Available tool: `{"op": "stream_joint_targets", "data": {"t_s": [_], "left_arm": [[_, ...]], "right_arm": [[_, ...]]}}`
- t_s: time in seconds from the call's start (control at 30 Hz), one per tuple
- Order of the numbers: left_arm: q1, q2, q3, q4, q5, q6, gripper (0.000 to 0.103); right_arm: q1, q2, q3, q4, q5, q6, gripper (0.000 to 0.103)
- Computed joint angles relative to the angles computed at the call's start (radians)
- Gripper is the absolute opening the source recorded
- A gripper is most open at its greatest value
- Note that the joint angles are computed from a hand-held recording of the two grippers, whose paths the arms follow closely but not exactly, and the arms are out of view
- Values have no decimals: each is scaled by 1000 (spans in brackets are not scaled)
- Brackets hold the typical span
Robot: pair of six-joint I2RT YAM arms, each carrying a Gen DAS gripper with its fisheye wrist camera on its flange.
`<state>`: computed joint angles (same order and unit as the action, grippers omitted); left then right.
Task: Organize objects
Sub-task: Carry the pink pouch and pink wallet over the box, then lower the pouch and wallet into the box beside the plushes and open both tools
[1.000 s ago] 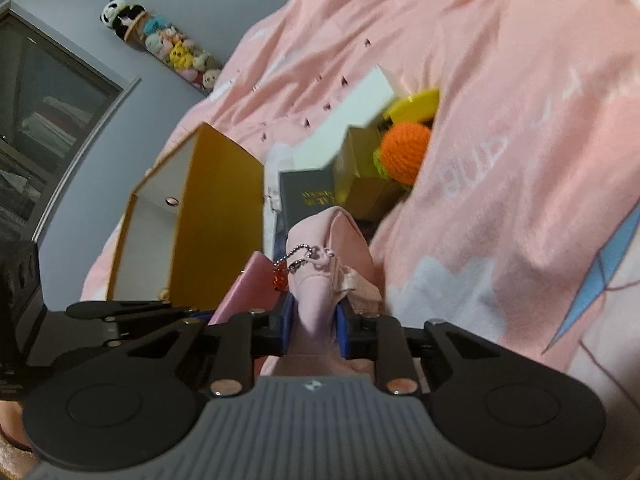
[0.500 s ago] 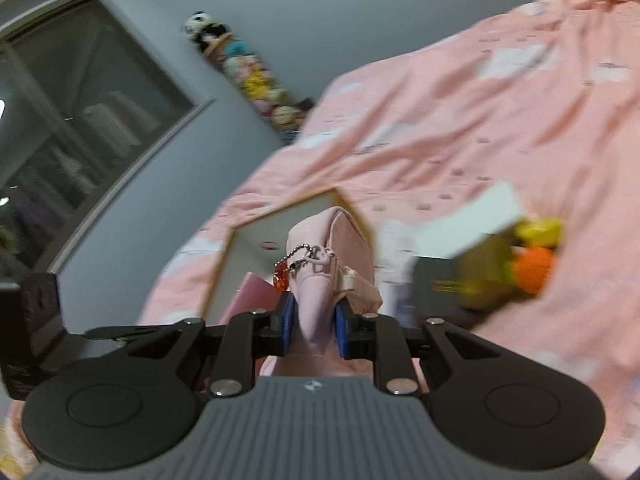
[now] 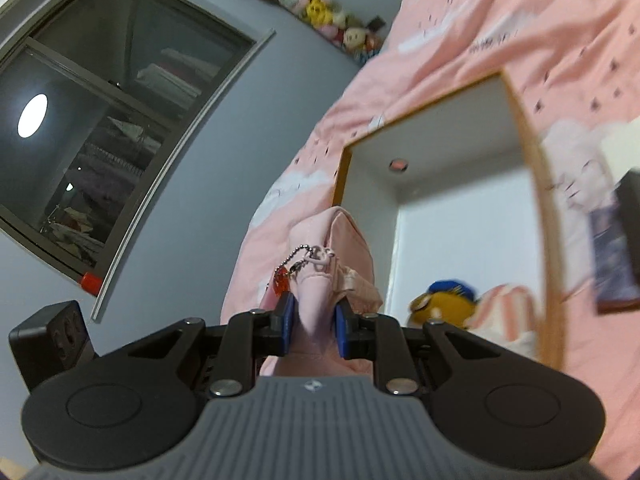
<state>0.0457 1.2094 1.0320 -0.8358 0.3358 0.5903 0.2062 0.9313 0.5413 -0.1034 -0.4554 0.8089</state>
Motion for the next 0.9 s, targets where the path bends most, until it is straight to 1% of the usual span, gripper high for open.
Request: {"op": "stream_joint_targets", "data": {"t_s": [0.07, 0.17, 0.23, 0.4, 0.47, 0.6, 0.7, 0.77, 0.83, 0.87, 0.9], "left_arm": [[12, 6, -4, 2, 1, 4, 20], [18, 16, -20, 35, -12, -6, 20], [28, 33, -24, 48, -7, -14, 20], [30, 59, -42, 82, -28, -41, 20], [22, 68, -52, 94, -42, -46, 20], [-12, 63, -94, 137, -88, -51, 20], [-36, 57, -131, 173, -129, -48, 20], [-47, 54, -144, 184, -146, -41, 20], [-58, 53, -151, 190, -161, -33, 23], [-57, 60, -147, 185, -157, -26, 27], [-55, 69, -139, 175, -151, -23, 29]], "right_arm": [[35, 72, 10, 49, 18, 19, 22], [68, 150, 6, 105, 37, 46, 22], [64, 198, -8, 162, 11, 74, 22], [50, 324, -54, 322, -59, 137, 22], [48, 372, -62, 362, -81, 150, 22], [69, 410, -61, 364, -43, 119, 22], [93, 418, -42, 332, 3, 88, 21], [96, 435, -43, 344, 7, 88, 21], [84, 460, -54, 369, -12, 112, 21], [80, 467, -57, 375, -16, 120, 21], [78, 480, -58, 388, -16, 125, 21]]}}
